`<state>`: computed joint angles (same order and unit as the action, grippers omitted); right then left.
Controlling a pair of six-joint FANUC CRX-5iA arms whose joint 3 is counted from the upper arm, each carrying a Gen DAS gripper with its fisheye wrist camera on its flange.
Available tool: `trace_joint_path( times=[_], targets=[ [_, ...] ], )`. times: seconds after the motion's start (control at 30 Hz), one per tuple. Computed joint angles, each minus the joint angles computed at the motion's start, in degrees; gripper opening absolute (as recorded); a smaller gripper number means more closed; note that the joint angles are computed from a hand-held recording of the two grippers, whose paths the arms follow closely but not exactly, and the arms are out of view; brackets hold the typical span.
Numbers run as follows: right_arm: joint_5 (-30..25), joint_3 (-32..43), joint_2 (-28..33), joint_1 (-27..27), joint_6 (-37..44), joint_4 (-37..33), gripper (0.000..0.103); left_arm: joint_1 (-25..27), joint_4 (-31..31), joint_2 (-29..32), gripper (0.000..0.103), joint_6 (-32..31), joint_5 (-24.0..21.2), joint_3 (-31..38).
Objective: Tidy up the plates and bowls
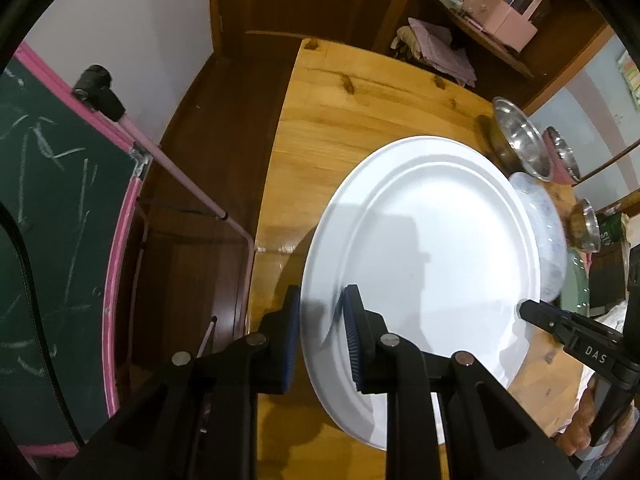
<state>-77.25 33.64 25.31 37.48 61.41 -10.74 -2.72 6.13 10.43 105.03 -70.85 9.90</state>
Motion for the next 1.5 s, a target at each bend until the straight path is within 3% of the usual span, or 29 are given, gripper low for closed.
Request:
trace_joint_path(
  times=[0.4,0.77,1.17,1.5],
  targets=[
    [0.0,-9.4,-11.6,2.5,0.1,4.1,0.021,-6.4,-3.6,-8.4,0.019,3.6,-3.4,-1.6],
    [1.5,-21.7,-20.8,5.0,-2.0,6.9,0.021,-11.2,-4.3,-11.2,0.020,5.4,-4.1,-6.2],
    [1.2,-28.7,-22.0,5.5,-2.5,5.5,0.021,-11.9,-0.7,-12.3,0.020,9.0,0.8,-16.9],
    [1.7,-28.7,-20.0,6.6,-2.8,6.7,0.021,-12.1,-1.5,-12.1,0.021,11.2,2.9,-19.3]
  ],
)
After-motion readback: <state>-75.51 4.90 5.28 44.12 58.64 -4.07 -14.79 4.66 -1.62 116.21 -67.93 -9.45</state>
